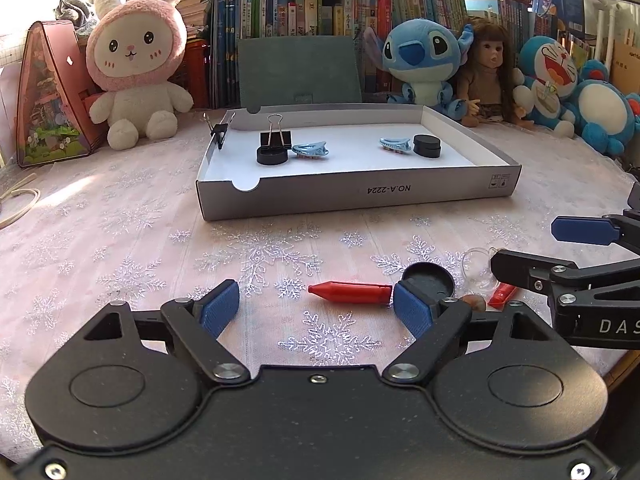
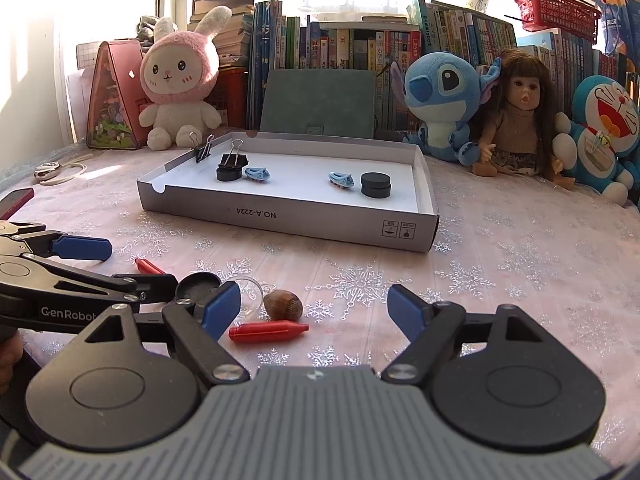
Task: Organize rigid objects
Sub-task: 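Close the left tool on the red crayon while the right tool grasps a brown nut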
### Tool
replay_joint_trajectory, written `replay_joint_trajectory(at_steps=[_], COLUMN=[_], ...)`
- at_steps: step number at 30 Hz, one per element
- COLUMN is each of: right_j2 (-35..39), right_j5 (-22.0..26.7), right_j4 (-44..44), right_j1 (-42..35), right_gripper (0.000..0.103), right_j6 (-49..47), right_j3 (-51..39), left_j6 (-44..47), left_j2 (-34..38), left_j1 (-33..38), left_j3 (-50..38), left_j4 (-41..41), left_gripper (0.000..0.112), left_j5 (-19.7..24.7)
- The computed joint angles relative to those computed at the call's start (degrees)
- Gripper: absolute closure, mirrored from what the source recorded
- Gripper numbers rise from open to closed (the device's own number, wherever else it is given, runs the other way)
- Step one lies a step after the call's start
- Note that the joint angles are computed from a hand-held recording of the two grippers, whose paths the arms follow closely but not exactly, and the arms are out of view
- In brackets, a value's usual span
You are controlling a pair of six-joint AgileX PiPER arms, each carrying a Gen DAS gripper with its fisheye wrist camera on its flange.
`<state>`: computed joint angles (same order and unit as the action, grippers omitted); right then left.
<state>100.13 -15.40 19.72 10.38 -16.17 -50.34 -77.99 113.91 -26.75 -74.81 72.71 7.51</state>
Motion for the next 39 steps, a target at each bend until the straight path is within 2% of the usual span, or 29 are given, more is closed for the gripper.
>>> replay_joint_trajectory(at_steps=[4,8,16,22,28,30,32,34,39], right_j2=[-0.7,-0.3,1.0,2.5,3.1,3.1,3.1,3.0,2.8], right_j5=[-0.9,-0.1,-0.2,0.1,0.5,0.8,1.0,1.2,2.2], right_j4=[1.6,8.5,10.2,10.6,11.7,12.4,12.7,13.0,12.5], right_j1=[-0.6,-0.5,1.2,2.2,2.7,2.7,2.7,2.7,2.6], right_gripper=[0.018,0.024,0.029,0.031,0.037,0.042,0.049,0.053,0.075], right_j6=[-0.7,-7.2,-9.7,-9.0,-10.4,-11.2,-11.5,-11.7,-12.3], right_j3=[0.8,0.2,-0.7,-2.1,-2.8,-3.0,-3.2,-3.1,-3.5], left_j6=[-1.3,-3.3,-6.8,-16.1,-16.2,-14.0,-16.4,-16.2,-11.3], left_j2=[-0.2,-0.2,-0.2,-0.1,0.0,0.1,0.0,0.1,0.3], left_j1=[0.3,0.4,-0.1,-0.2,-0.1,0.0,-0.1,-0.1,0.1], left_j3=[0.3,0.4,0.6,0.9,0.7,0.5,0.6,0.4,-0.4], left_j4=[1.0,3.5,7.8,17.1,17.3,14.9,16.7,15.3,9.2], left_gripper=[0.033,0.038,0.054,0.057,0.063,0.065,0.070,0.070,0.070], left_j5=[-0.7,-1.4,-2.3,-2.3,-2.7,-2.8,-2.3,-2.0,-1.8])
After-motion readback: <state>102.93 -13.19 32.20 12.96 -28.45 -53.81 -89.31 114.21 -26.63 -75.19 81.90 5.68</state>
